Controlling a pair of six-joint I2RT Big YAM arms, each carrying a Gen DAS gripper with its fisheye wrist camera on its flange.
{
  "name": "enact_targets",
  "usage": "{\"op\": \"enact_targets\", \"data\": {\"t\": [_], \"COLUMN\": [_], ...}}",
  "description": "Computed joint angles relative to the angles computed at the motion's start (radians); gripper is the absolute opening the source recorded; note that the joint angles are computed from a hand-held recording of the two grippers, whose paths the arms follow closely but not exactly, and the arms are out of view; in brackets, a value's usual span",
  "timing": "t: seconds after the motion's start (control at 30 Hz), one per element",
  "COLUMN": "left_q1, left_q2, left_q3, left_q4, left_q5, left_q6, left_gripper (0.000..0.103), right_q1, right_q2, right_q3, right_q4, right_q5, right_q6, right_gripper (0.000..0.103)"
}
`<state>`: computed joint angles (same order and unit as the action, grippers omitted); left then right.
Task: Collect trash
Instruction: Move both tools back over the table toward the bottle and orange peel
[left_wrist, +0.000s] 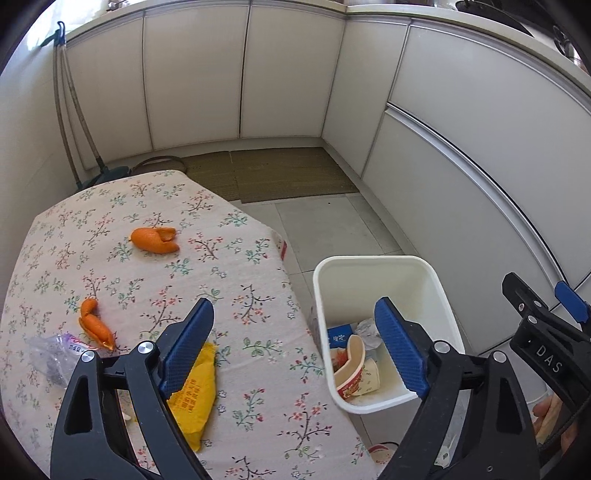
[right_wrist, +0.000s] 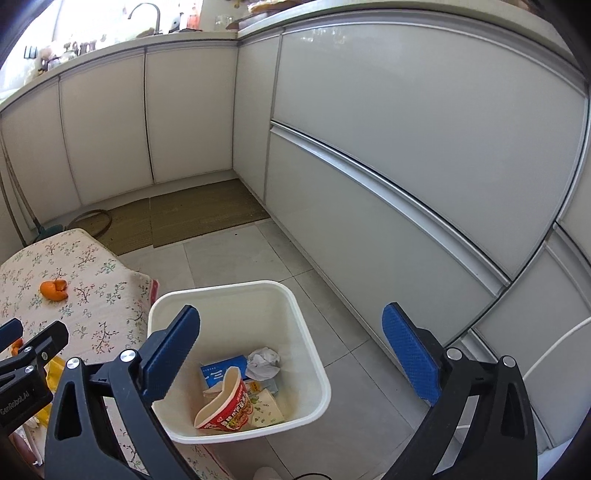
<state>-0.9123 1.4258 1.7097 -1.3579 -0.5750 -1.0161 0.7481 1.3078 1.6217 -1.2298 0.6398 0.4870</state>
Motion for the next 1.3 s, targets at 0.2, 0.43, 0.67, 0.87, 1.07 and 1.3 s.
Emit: {"op": "enact_targets", "data": {"t": [0.2, 0.43, 0.67, 0.87, 1.07, 1.3], "left_q1": [0.034, 0.087, 0.142, 0.180, 0.234, 0.320], "left_q2": [-0.087, -0.208, -0.309, -0.387, -0.467, -0.551], "left_q3": [-0.088, -0.209, -0.290, -0.344, -0.398, -0.442], "left_q4": [-0.019, -0.052, -0.096, -0.147, -0.194, -0.228], "left_q5": [-0.003, 0.009, 0.030, 0.028, 0.050, 0.086], "left_q6": [-0.043, -0.107, -0.158, -0.189, -0.220, -0.230], "left_gripper": [0.085, 0.085, 0.085, 0.085, 0.085, 0.085], "right_q1": [0.068, 0.162, 0.238, 0.279, 0.320, 0.348], "right_q2": [0.070, 0.167, 0.267, 0.348, 0.425, 0.534], "right_q3": [0.058, 0.147, 0.246, 0.334, 0.413, 0.548], "right_q4": [0.000, 0.016, 0.023, 0.015, 0.022, 0.017], "right_q5": [0.006, 0.024, 0.027, 0.014, 0.005, -0.050], "right_q6": [-0.014, -0.047, -0.079, -0.095, -0.139, -0.218], "right_gripper": [0.096, 0.096, 0.096, 0.096, 0.096, 0.096]}}
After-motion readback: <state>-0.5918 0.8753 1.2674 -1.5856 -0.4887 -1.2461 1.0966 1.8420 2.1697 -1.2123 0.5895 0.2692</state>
